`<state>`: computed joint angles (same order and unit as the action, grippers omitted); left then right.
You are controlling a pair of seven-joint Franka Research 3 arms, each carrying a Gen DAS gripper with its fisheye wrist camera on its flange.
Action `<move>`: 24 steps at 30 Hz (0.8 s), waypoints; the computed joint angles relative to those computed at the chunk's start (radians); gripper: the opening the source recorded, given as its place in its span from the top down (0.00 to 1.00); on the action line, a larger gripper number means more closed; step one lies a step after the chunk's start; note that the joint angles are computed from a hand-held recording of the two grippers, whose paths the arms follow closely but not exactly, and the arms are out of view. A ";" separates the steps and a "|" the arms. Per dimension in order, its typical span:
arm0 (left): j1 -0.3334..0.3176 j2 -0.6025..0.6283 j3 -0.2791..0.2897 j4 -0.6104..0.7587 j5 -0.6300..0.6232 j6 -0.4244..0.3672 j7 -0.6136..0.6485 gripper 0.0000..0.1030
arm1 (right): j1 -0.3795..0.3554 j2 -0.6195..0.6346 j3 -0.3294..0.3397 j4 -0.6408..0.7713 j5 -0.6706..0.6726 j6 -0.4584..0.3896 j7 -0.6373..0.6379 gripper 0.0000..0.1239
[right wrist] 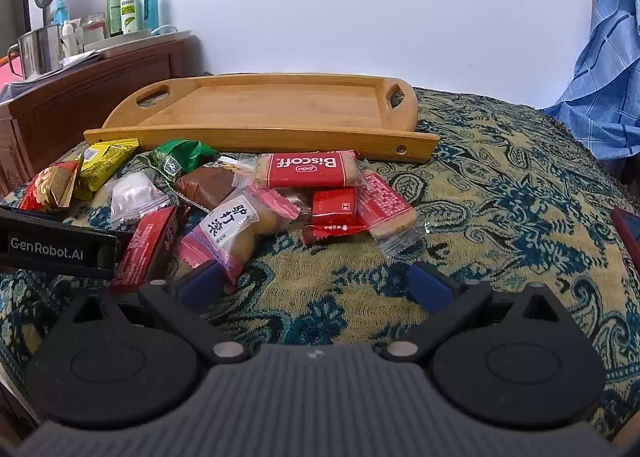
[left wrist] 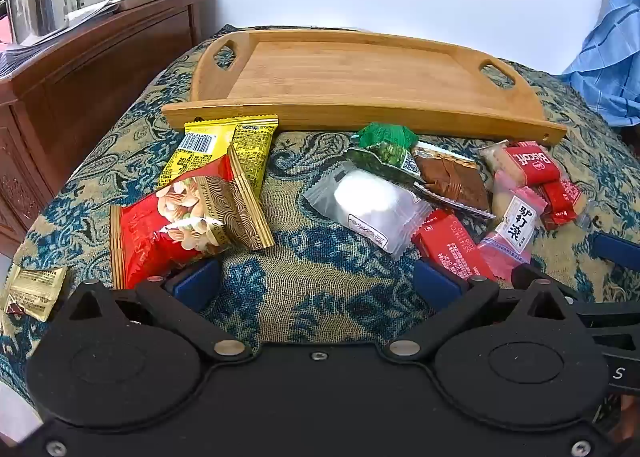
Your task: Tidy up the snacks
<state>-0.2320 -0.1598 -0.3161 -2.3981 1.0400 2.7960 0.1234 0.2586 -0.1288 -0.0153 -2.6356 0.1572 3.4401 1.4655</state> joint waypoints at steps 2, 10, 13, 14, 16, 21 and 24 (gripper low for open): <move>-0.002 0.000 0.001 -0.001 -0.008 0.000 0.007 0.00 | -0.003 0.002 0.005 0.001 0.005 0.003 -0.004 0.17; -0.002 -0.001 0.000 -0.001 -0.014 0.000 0.011 0.00 | -0.012 0.002 0.019 0.005 0.020 -0.007 -0.015 0.17; -0.002 -0.003 -0.001 -0.003 -0.014 0.000 0.009 0.00 | -0.009 0.002 0.017 0.004 0.024 -0.007 -0.019 0.17; -0.002 -0.001 0.001 -0.002 -0.019 0.001 0.015 0.00 | -0.008 0.002 0.016 0.005 0.025 -0.007 -0.020 0.17; -0.002 0.000 0.001 -0.001 -0.022 0.001 0.019 0.00 | -0.007 0.001 0.016 0.004 0.027 -0.006 -0.022 0.17; -0.001 0.000 0.001 -0.001 -0.023 0.001 0.020 0.00 | -0.008 0.002 0.019 0.005 0.036 -0.007 -0.030 0.17; -0.001 0.000 0.001 -0.001 -0.024 0.001 0.020 0.00 | -0.007 0.002 0.018 0.005 0.037 -0.006 -0.031 0.17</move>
